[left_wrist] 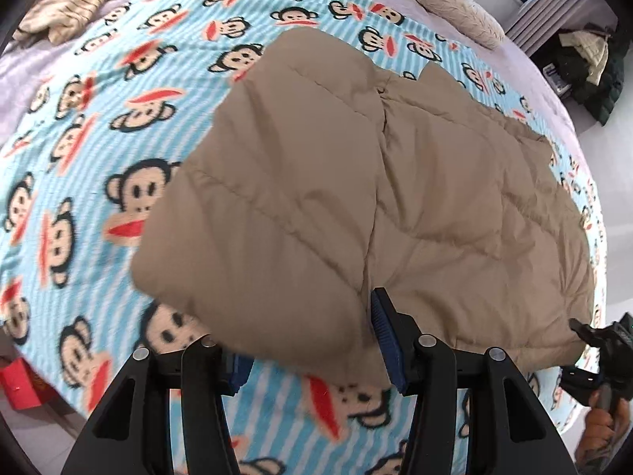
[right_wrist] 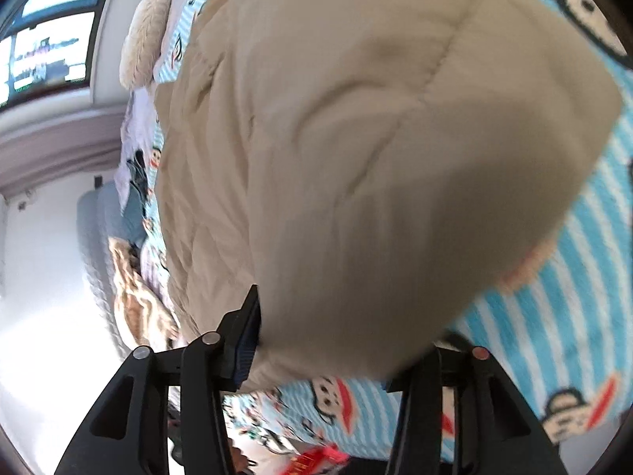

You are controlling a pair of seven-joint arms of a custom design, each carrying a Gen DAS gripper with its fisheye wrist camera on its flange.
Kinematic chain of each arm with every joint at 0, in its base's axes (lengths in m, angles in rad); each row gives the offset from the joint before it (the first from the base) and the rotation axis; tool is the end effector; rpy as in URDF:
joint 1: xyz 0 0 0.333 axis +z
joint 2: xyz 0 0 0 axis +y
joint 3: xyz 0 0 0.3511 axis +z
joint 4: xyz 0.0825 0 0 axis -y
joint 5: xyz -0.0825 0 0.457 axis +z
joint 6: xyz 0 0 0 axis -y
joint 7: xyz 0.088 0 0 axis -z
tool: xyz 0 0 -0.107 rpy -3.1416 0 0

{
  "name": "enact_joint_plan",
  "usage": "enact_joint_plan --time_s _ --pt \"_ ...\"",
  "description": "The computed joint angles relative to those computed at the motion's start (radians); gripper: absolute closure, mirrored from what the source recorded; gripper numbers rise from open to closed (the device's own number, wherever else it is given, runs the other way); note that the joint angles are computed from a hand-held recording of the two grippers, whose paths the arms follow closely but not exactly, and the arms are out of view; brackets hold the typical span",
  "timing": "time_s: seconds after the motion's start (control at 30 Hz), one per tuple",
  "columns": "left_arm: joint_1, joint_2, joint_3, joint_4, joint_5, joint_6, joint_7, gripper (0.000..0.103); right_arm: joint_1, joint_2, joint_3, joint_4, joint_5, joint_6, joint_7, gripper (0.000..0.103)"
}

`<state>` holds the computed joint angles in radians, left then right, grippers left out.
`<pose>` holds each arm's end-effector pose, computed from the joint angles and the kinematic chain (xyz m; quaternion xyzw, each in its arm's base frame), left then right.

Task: Fold large clothes

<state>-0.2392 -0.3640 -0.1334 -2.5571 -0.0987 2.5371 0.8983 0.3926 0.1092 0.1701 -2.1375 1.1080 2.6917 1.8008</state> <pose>0.4575 -0.1774 0.4185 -0.8135 0.5559 -0.1672 0.0342 0.5598 0.3167 0.3791 -0.4328 0.8161 0.2404 0.2981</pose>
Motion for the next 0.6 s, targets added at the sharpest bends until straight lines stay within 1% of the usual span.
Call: enact_joint_plan --time_s 0.1,0.27,0.3,0.33,0.37,0.47,0.6 --pt "0.010 -0.021 -0.027 0.012 0.045 -0.055 -0.043 0.048 0.008 -0.034 -0.009 -0.012 -0.109 -0.022 0.067 0.050" --pt "0.008 -0.073 -0.062 0.022 0.117 -0.140 -0.118 0.048 0.025 -0.110 -0.015 -0.065 -0.232 -0.044 0.096 0.050" --pt "0.004 -0.090 -0.069 0.021 0.128 -0.159 -0.136 0.048 0.026 -0.101 -0.014 -0.049 -0.273 -0.040 0.113 0.050" --pt "-0.002 -0.109 -0.074 0.020 0.134 -0.176 -0.155 0.048 0.031 -0.128 -0.016 -0.068 -0.308 -0.062 0.128 0.050" --pt "-0.009 -0.121 -0.072 0.018 0.137 -0.183 -0.162 0.048 0.032 -0.141 -0.018 -0.067 -0.375 -0.083 0.151 0.050" --pt "-0.023 -0.152 -0.076 0.025 0.157 -0.218 -0.176 0.048 0.038 -0.167 -0.017 -0.062 -0.499 -0.118 0.183 0.041" --pt "-0.031 -0.162 -0.072 0.050 0.185 -0.262 -0.171 0.048 0.048 -0.171 -0.009 -0.031 -0.624 -0.154 0.220 0.039"
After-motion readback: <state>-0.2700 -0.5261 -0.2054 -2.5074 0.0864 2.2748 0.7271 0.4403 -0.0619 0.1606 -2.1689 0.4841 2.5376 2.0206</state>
